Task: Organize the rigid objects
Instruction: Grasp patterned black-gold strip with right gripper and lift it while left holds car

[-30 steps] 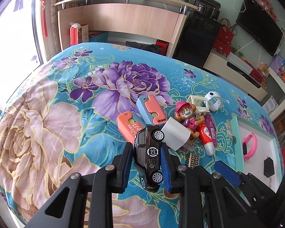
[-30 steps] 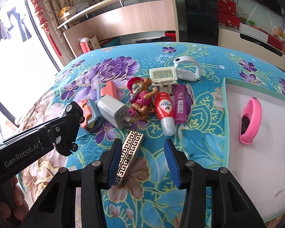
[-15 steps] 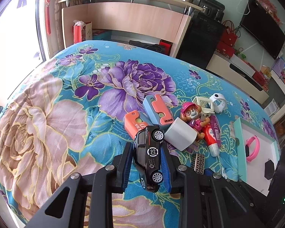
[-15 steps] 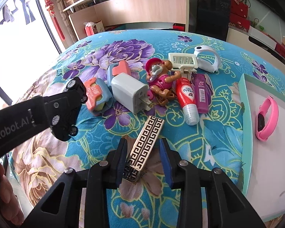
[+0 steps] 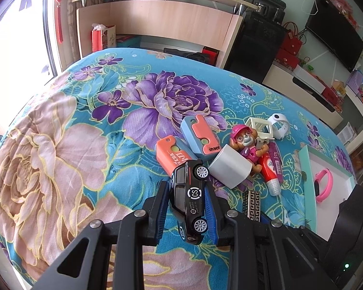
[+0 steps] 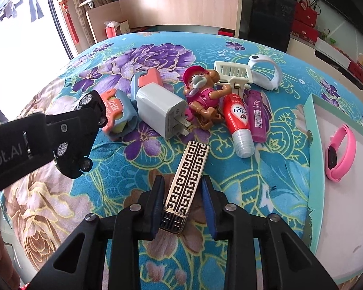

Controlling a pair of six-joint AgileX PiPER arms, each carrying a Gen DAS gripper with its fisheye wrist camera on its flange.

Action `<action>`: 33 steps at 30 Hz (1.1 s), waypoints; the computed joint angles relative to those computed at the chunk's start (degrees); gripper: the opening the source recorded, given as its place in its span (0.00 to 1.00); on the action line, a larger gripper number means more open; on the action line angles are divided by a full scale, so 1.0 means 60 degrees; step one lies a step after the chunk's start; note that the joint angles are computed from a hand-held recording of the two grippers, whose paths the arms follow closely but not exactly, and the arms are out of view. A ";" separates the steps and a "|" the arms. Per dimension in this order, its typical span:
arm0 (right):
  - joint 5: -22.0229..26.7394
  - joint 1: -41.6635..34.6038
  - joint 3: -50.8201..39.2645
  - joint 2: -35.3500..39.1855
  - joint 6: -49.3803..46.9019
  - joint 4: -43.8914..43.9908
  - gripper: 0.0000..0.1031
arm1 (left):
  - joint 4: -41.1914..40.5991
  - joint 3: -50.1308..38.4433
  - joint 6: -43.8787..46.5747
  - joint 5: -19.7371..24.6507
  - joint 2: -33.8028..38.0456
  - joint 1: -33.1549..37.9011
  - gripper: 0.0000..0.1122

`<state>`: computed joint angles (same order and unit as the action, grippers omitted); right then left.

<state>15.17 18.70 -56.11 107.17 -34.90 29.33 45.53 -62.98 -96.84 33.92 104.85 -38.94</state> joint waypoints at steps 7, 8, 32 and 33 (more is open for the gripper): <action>0.0102 -0.0107 0.0067 -0.0076 -0.1065 0.0993 0.20 | 0.0030 0.0002 -0.0011 -0.0016 0.0013 0.0008 0.27; 0.0170 -0.0133 0.0081 -0.0090 -0.1444 0.1347 0.20 | 0.0035 -0.0002 -0.0010 -0.0002 0.0008 0.0001 0.27; 0.0891 -0.1529 0.0639 -0.1225 -0.5567 0.5685 0.20 | 0.0322 -0.0985 0.0400 0.0646 0.0158 -0.0625 0.27; 0.0921 -0.1662 0.0663 -0.1297 -0.5668 0.5793 0.20 | 0.0340 -0.1138 0.0486 0.0662 0.0221 -0.0701 0.27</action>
<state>20.69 8.73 -52.13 99.39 -68.91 64.09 47.57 -69.81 -93.93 37.90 106.17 -43.15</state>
